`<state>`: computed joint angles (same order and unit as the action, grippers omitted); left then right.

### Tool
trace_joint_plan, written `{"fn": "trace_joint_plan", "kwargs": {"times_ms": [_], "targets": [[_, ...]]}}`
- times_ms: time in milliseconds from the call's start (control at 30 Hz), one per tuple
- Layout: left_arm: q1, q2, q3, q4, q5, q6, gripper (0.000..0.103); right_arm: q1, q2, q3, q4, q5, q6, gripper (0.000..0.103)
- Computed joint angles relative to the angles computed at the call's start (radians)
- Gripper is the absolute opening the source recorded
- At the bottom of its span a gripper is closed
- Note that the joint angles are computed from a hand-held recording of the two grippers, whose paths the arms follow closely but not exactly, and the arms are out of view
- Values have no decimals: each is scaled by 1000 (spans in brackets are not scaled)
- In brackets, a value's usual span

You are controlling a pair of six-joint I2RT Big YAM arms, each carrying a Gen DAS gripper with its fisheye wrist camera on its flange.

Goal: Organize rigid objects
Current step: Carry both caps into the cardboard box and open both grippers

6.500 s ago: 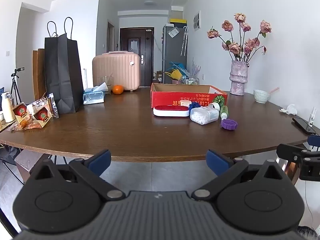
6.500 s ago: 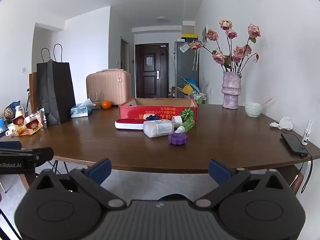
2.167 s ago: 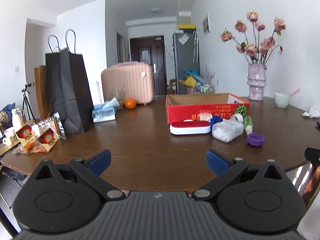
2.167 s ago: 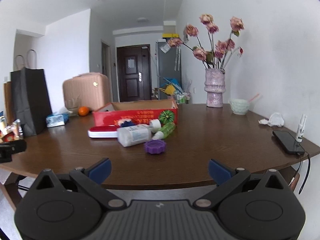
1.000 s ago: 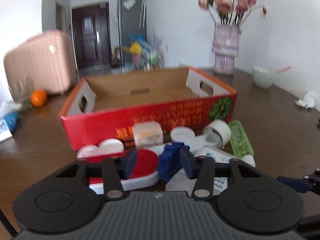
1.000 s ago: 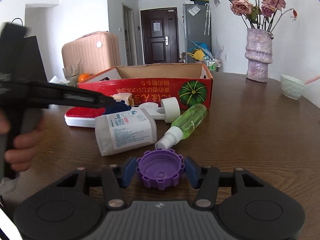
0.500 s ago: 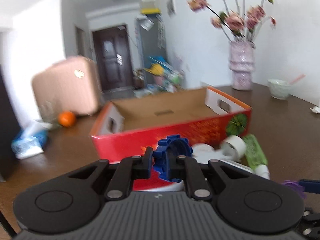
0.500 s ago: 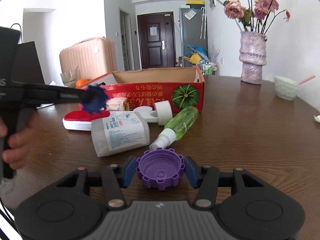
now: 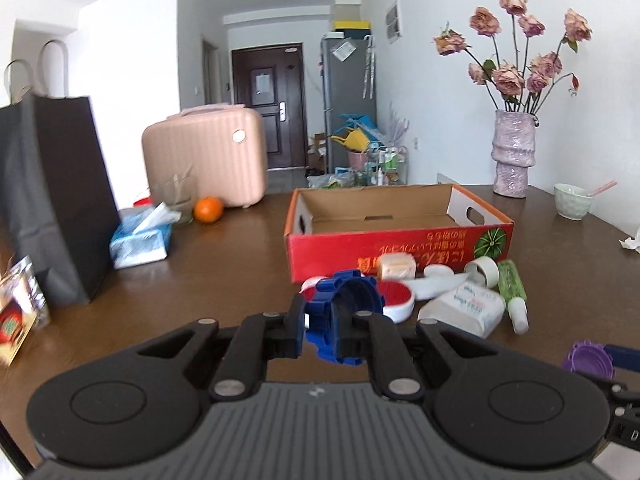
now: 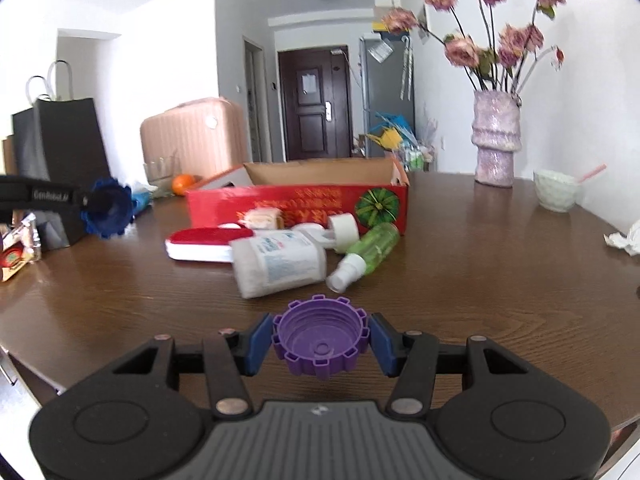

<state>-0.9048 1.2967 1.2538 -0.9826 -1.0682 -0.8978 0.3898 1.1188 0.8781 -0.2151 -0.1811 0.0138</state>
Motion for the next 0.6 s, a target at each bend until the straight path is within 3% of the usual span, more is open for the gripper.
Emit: {"fn": "trace_joint_plan", "kwargs": {"times_ms": [133, 300, 400, 600], "targets": [[-57, -18, -3, -113, -38, -127, 13, 19, -63, -34, 19, 6, -15, 52], [-95, -24, 1, -171, -65, -193, 13, 29, -111, -55, 20, 12, -17, 52], [-90, -28, -2, -154, -63, -176, 13, 32, -120, -54, 22, 16, -23, 52], [-19, -24, -2, -14, -46, -26, 13, 22, -64, -3, 56, 11, -36, 52]]}}
